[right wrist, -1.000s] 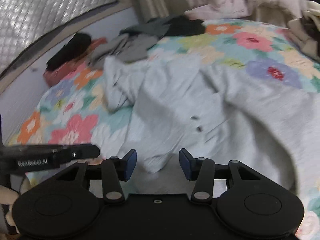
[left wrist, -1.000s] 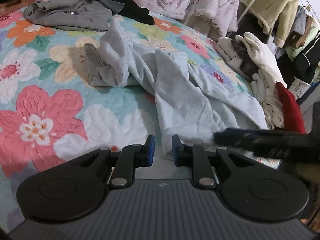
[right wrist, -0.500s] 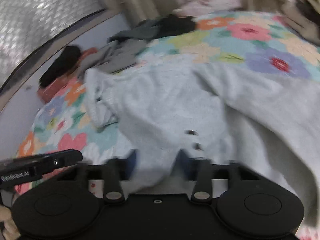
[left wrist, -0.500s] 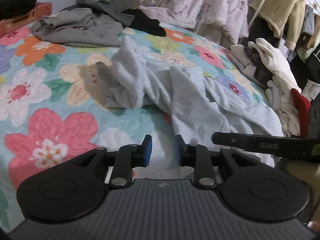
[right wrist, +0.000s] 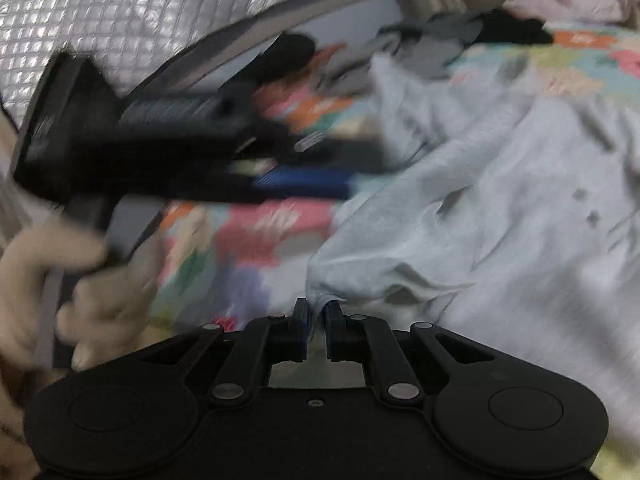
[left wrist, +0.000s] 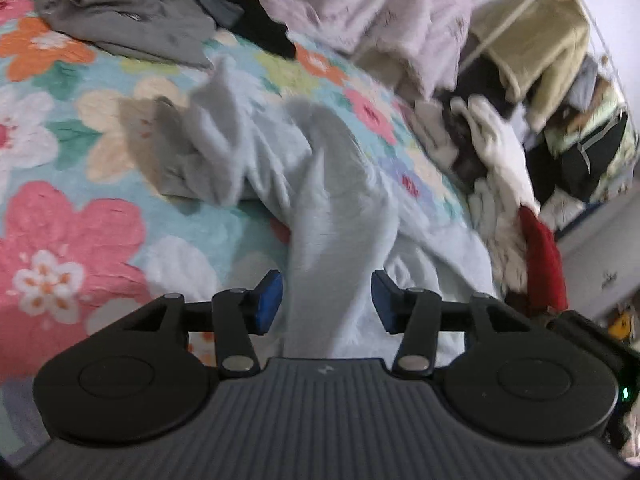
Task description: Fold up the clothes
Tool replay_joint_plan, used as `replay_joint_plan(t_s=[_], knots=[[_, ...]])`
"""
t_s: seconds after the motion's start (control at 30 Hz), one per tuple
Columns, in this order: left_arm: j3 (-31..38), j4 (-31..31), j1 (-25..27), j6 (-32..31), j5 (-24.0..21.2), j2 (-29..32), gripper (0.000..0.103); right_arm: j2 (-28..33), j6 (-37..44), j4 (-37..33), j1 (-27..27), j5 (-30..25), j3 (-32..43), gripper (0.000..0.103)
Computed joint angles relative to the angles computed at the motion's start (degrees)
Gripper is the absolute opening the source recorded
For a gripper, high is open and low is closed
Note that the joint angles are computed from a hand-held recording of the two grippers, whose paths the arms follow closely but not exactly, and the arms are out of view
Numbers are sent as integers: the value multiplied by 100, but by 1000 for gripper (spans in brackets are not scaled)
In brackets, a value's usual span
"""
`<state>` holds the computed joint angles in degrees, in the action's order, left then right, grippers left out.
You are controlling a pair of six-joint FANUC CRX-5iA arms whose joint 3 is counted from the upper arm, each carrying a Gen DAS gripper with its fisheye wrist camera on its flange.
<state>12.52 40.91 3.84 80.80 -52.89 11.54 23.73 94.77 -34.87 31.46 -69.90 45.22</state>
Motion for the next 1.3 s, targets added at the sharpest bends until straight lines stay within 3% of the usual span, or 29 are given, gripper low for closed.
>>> replay_joint_plan(t_s=[0.1,0.17,0.27,0.37,0.47,0.53,0.57,0.6,0.63,0.73,0.83,0.93,1.07,1.2,1.23,1.27,1.3], knots=[[414,-243,-77,85,-275,269,55,-17,227,-310,-72,-296,32,9],[785,-724,-167,293,-402,448,59,-82,155,-8,26,-273,-41,9],[1956,-1905,-405,396,-1123,985,64,-161,-212,269,-19,-155,-105,13],[2426,-1887,-436,341,-1547,1356,70,-239,-780,552,-146,48,-146,18],[2074,-1442,-384,210,-1314,1310,70,-283,-1248,881,-259,177,-148,29],[1851,-1289,-377,48,-1143,1236,64,-309,-1473,957,-351,268,-164,33],[1741,-1211,-374,-36,-1060,1201,33,-337,-1574,983,-378,337,-210,38],[1634,-1131,-371,-121,-978,1167,12,-361,-1668,1007,-386,401,-267,42],[1395,-956,-344,-64,-785,1051,9,-342,-1773,1035,-407,423,-252,46],[709,-436,-280,201,-198,697,9,-182,-1978,1131,-449,436,-84,46],[480,-655,-440,-134,149,330,9,-108,-2202,1063,-446,689,-83,48],[84,-375,-558,-263,388,27,9,-77,-2395,379,-639,918,-91,54],[-477,-358,-661,-218,684,-445,9,92,-2637,-490,-889,650,221,57],[-1102,242,-730,-576,866,-879,9,72,-2291,-29,-640,425,308,57],[-1218,525,-736,-665,830,-923,9,6,-2113,76,-570,509,204,52],[-1270,632,-750,-707,817,-961,9,-58,-1920,115,-522,598,98,36],[-1311,713,-766,-742,807,-999,9,-111,-1715,61,-506,662,13,26]])
